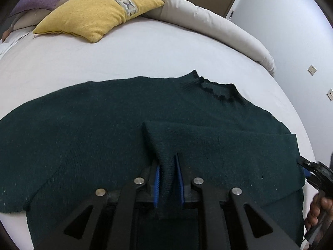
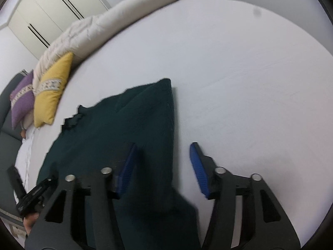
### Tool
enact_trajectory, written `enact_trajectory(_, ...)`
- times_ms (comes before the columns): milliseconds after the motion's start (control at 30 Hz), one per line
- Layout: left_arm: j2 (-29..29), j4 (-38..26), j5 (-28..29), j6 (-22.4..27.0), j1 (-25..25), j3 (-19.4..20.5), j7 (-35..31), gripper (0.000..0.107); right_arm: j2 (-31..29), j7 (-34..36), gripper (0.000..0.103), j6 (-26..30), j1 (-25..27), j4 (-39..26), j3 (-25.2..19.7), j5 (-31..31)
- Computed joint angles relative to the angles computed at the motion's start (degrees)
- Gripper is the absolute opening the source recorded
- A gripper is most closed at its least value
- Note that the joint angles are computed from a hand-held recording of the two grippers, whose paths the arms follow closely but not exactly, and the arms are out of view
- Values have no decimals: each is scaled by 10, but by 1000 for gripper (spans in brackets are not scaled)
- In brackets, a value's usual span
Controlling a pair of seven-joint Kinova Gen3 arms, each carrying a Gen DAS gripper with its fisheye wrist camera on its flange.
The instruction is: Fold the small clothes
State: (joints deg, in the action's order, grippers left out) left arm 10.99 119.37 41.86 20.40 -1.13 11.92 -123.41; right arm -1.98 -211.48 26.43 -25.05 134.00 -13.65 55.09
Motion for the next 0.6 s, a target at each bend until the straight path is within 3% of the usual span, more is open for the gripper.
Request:
enact_trajectory(33, -9, 11, 17, 4, -15, 8, -19, 16, 15, 18, 33, -3, 5, -9, 4, -4)
enact_trajectory(67, -10, 13, 34, 6, -19, 9, -37, 16, 27, 35, 14, 3, 2, -17, 7, -7)
enact_trajectory(133, -22, 20, 65, 5, -25, 8, -74, 12, 38, 43, 6, 26, -3, -27, 4, -4)
enact_trajectory(200, -36, 26, 94, -17, -24, 15, -107, 11, 35, 13, 5, 31, 7, -22, -9, 19)
enact_trajectory(300, -9, 16, 82, -42, 14, -7, -100, 11, 27, -56, 5, 5, 19, 6, -6, 64)
enact_trajectory(433, 15, 25, 139, -57, -48, 52, -152, 13, 31, -136, 4, -13, -11, 30, 23, 141)
enact_trajectory(500, 11, 26, 141, -53, -50, 51, -158, 14, 32, -133, 5, -15, -12, 28, 24, 139)
enact_trajectory(600, 0, 31, 129, -47, -35, 34, -145, 17, 14, -101, 14, 40, -17, 17, -6, 78)
